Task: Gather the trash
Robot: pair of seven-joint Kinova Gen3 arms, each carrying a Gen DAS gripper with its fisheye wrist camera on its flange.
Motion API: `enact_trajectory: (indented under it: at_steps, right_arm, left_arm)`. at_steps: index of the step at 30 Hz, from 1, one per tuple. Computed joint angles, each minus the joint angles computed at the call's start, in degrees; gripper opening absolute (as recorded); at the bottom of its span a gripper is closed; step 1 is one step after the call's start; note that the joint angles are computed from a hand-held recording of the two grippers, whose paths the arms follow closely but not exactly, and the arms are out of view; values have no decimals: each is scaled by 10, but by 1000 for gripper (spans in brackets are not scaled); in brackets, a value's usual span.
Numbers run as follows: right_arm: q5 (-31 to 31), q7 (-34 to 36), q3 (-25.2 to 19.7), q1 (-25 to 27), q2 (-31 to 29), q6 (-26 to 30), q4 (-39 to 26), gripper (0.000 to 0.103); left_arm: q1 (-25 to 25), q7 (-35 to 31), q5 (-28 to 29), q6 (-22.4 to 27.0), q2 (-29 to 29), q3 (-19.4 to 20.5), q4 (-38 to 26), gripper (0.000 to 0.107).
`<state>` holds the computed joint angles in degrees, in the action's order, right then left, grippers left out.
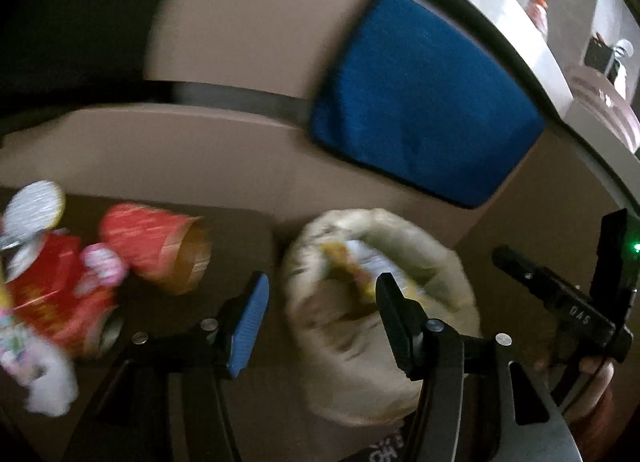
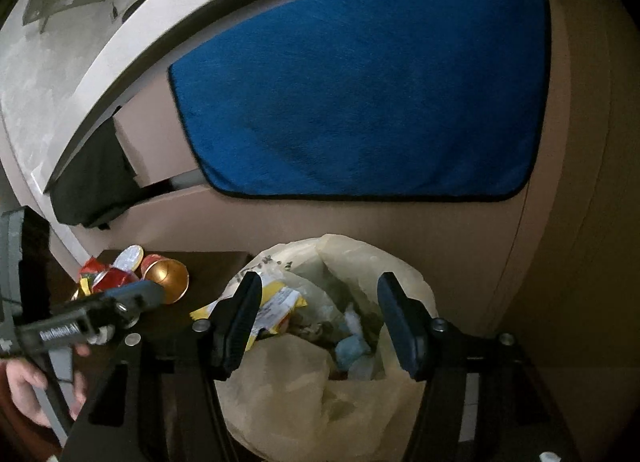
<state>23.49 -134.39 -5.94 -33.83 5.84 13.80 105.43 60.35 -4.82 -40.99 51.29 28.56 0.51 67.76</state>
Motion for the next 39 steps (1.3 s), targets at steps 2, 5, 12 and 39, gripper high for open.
enact_trajectory:
  at_steps: [2,5,12,39]
  right_arm:
    - [25,-21,-6,-8,-3,0,2,58]
    - [95,-88,14,-54,-13,-7,11,58]
    - [67,-58,-34,-66,12,-23,-24,58]
    - [-108,333,-165,-189,300,216,-431,57]
  left_arm:
    - [34,46,-19,23,-32,-26,53,57]
    - [52,115,-52,64,-85,-19,132,57]
    - [-12,231,-89,143,-225,86,317,57]
    - [-60,146,102,-103,-569,0,640,54]
